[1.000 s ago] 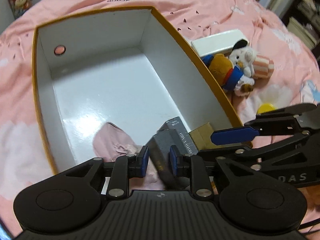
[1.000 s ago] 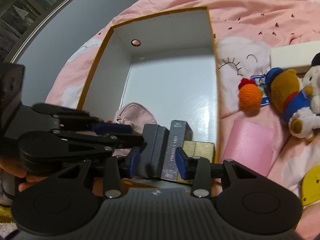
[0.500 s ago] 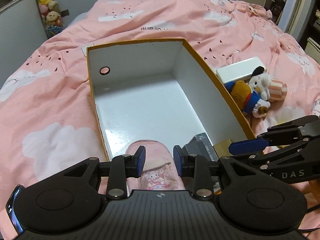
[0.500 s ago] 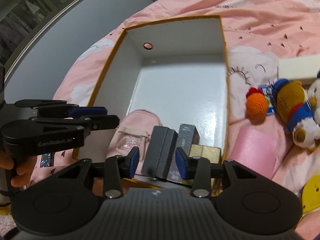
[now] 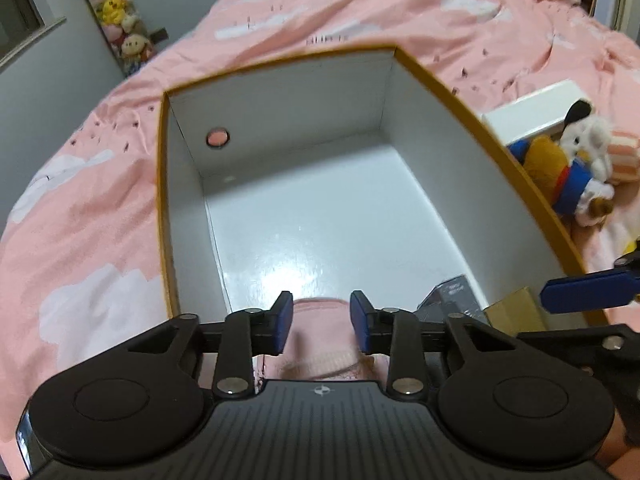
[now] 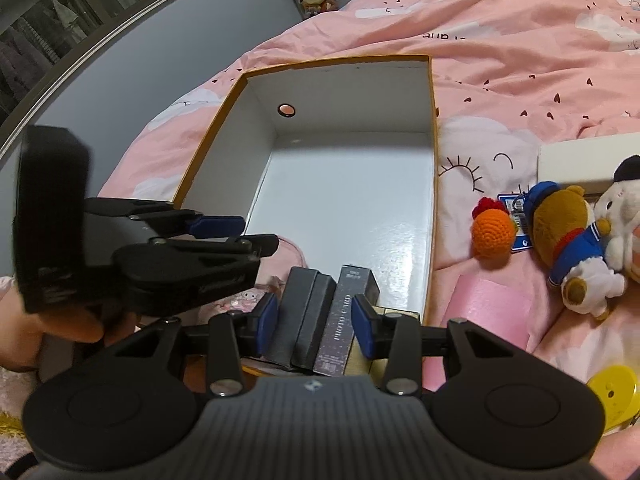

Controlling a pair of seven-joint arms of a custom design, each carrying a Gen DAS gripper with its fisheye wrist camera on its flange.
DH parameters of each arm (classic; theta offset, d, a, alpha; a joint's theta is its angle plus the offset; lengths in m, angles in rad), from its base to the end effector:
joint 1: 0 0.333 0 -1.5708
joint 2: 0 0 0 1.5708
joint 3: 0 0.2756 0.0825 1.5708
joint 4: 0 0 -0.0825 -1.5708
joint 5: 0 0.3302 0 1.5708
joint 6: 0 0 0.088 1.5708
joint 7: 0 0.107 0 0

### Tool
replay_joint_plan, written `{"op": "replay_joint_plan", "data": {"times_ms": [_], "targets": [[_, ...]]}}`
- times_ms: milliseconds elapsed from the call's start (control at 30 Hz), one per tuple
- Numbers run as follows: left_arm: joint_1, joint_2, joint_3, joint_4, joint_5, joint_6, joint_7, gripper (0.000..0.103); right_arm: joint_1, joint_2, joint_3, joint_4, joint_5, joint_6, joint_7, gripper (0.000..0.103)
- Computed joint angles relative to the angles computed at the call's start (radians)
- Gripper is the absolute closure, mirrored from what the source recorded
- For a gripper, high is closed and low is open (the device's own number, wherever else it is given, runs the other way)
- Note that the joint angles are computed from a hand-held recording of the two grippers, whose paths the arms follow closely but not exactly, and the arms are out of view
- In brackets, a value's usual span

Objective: Organize objects
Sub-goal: 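Lower the dark grey box into the white box and open the right gripper, then reach the right gripper to the pink card case and grasp it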

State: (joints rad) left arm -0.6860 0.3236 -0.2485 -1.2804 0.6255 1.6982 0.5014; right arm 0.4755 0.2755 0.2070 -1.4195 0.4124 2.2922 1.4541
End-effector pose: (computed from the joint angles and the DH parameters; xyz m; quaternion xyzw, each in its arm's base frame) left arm 0.4179 -0.4295 0.5598 -0.7141 0.6441 -0.1052 0.2530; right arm 0.4904 0.3859 0.5832 -0.8247 0.4376 0.0466 0.3553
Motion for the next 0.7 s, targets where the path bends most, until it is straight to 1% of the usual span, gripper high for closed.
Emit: {"op": "replay_joint_plan", "data": {"times_ms": [100, 233, 300, 400, 433, 467, 500, 600, 700], "targets": [[0.02, 0.009, -0.005, 0.0, -0.062, -0.001, 0.021, 0.073, 0.004, 0.004, -0.004, 0.003, -0.015, 0.004, 0.014, 0.059], [0.034, 0.003, -0.014, -0.024, -0.123, 0.014, 0.047, 0.073, 0.003, 0.003, -0.008, -0.004, -0.029, 0.014, 0.031, 0.059], [0.025, 0.004, -0.013, -0.024, -0.114, 0.001, 0.05, 0.073, 0.002, 0.004, -0.009, -0.004, -0.033, 0.014, 0.039, 0.058], [0.028, -0.02, -0.013, -0.057, -0.109, 0.031, 0.03, 0.073, -0.001, -0.001, -0.008, -0.015, -0.031, 0.028, 0.039, 0.057], [0.026, -0.017, -0.013, -0.05, -0.098, 0.032, 0.025, 0.072, -0.002, -0.008, -0.008, -0.024, -0.03, 0.039, 0.036, 0.055], [0.023, -0.03, -0.013, -0.065, -0.083, 0.043, 0.012, 0.072, -0.003, -0.018, -0.007, -0.039, -0.029, 0.055, 0.032, 0.052], [0.021, -0.047, -0.014, -0.086, -0.067, 0.061, -0.003, 0.072, -0.004, -0.031, -0.008, -0.059, -0.026, 0.077, 0.026, 0.051], [0.023, -0.1, -0.024, -0.143, -0.019, 0.114, -0.043, 0.072, -0.01, -0.077, -0.013, -0.126, -0.014, 0.144, 0.026, 0.05], [0.028, -0.137, -0.04, -0.174, 0.033, 0.166, -0.068, 0.066, -0.02, -0.132, -0.022, -0.208, 0.0, 0.219, 0.035, 0.05]]}}
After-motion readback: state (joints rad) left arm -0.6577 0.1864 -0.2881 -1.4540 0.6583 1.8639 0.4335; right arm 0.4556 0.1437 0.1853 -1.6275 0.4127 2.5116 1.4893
